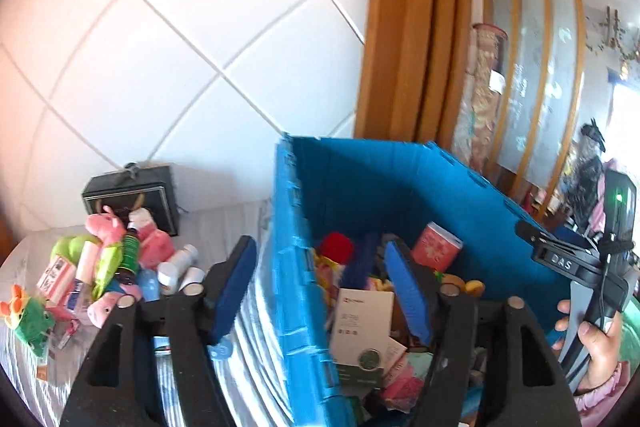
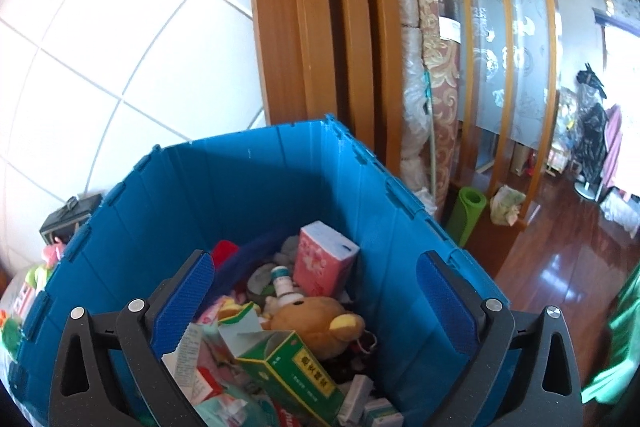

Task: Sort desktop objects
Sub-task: 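Move both tools back toward the plush duck on the bed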

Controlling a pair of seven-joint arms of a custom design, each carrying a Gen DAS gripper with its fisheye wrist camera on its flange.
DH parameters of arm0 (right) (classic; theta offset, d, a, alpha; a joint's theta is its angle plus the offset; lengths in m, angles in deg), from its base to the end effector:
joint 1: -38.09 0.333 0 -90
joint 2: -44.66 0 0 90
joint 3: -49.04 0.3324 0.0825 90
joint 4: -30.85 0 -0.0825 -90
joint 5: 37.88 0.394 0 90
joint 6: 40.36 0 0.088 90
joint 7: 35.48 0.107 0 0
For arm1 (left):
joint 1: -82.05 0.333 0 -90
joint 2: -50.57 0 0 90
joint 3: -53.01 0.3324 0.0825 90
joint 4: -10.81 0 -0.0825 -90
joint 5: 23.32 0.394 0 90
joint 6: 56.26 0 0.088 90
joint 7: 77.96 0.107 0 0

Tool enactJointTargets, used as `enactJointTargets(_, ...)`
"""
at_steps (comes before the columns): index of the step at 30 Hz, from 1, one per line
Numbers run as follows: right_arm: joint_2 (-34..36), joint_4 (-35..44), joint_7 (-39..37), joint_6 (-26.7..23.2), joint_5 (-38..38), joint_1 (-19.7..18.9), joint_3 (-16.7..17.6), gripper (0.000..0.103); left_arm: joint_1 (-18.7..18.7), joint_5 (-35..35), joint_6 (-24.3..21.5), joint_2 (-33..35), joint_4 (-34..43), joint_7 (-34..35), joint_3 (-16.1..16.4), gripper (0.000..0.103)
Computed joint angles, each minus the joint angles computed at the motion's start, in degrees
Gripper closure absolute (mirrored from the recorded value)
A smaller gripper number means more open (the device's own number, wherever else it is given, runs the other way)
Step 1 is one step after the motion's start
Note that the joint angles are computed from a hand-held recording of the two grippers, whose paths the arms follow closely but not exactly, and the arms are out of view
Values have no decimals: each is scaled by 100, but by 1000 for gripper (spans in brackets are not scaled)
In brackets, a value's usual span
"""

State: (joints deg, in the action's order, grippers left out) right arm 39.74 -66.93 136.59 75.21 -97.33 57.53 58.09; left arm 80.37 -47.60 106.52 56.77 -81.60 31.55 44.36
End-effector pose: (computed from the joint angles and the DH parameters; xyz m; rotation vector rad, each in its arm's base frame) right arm 0.5278 0.2343 0.6980 -1.0377 2.0854 -1.2183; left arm 0.6478 -0.0894 0.7055 -1.4341 1.7212 -1.2360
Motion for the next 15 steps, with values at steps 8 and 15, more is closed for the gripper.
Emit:
enactJointTargets(8, 333, 535, 136, 345, -606, 306, 251, 0, 464, 501, 763, -530, -1087, -810, 510, 21)
enactJointTargets(15, 1559, 2139, -108, 461, -1147, 1175, 209, 0, 1081, -171, 129, -631, -1533, -160, 839, 21)
